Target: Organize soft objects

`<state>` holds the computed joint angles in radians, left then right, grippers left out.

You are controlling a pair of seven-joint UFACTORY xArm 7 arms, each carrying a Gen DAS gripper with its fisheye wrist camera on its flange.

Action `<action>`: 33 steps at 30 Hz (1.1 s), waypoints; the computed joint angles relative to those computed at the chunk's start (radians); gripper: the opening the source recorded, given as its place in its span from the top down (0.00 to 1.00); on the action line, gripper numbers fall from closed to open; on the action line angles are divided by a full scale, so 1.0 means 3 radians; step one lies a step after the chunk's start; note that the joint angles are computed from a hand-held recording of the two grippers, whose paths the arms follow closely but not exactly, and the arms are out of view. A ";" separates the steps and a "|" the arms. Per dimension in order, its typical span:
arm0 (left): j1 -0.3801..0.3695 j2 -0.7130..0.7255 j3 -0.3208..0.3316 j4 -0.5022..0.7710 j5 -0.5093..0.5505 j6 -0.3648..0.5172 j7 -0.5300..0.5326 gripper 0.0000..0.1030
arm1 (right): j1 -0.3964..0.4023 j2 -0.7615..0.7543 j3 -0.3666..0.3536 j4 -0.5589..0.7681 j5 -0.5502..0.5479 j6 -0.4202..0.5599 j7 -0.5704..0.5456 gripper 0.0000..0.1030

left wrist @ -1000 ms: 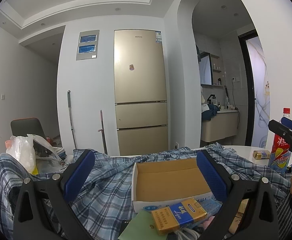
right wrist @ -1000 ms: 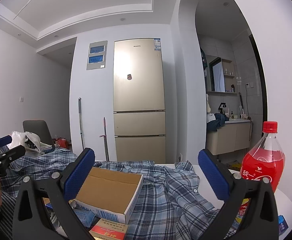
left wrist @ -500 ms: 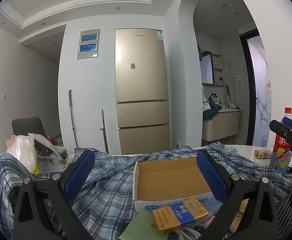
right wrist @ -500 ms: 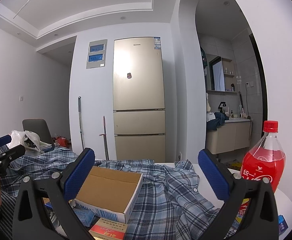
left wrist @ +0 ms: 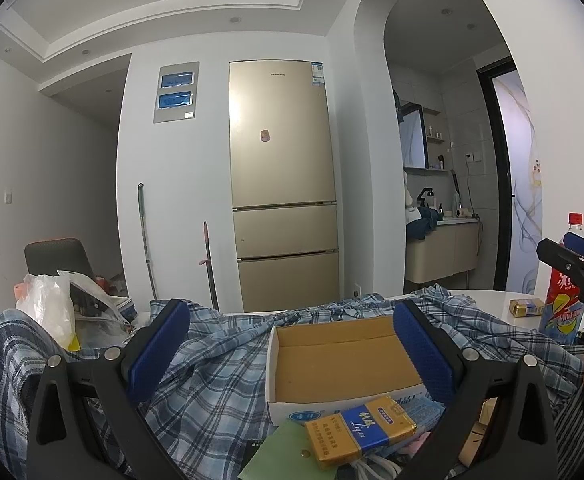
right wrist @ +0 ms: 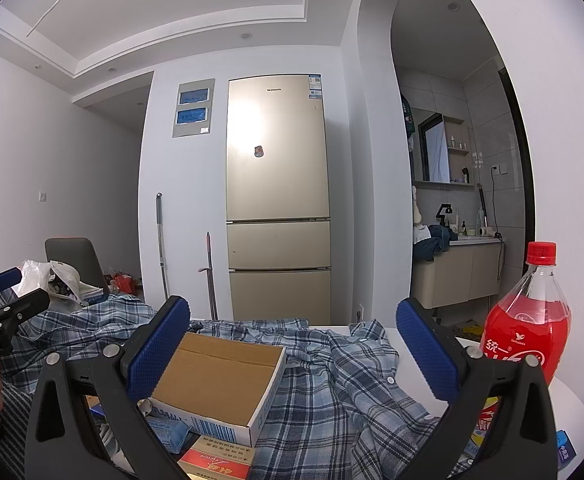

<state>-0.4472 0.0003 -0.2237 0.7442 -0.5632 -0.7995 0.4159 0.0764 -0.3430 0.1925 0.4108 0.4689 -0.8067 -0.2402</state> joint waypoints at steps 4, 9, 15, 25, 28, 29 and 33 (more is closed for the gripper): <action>0.0004 -0.0003 0.0003 -0.0002 0.0009 0.0003 -0.0004 0.00 | 0.0002 -0.0004 0.0000 -0.0002 0.0003 0.0003 -0.0004 0.00; 0.0002 0.0000 0.0000 -0.0001 0.0005 -0.0005 -0.0009 0.00 | 0.0001 -0.0004 -0.0001 -0.0001 -0.0001 0.0004 -0.0006 0.00; -0.0005 0.0014 0.0002 0.0007 -0.0028 -0.0029 -0.0023 0.00 | 0.0012 0.0032 0.0047 0.0014 0.0093 -0.0059 -0.0089 0.00; 0.0000 0.0008 0.0007 -0.0004 0.0020 -0.0014 -0.0066 0.00 | 0.0043 0.0008 -0.0024 -0.0017 -0.0010 -0.0057 -0.0044 0.00; -0.0009 0.0014 0.0000 0.0000 0.0005 -0.0024 -0.0042 0.00 | 0.0029 -0.0001 -0.0013 -0.0009 0.0003 -0.0020 -0.0049 0.00; -0.0010 0.0009 0.0000 -0.0002 0.0002 -0.0014 -0.0039 0.00 | 0.0022 -0.0005 -0.0001 -0.0009 0.0021 -0.0017 -0.0062 0.00; 0.0009 -0.0018 0.0013 -0.0015 0.0070 0.0058 -0.0101 0.00 | 0.0007 0.0005 0.0081 0.0008 0.0144 -0.0025 -0.0166 0.00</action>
<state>-0.4446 -0.0052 -0.2198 0.7399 -0.5423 -0.7822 0.3856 0.0784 -0.3416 0.2169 0.4131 0.5121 -0.8141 -0.2901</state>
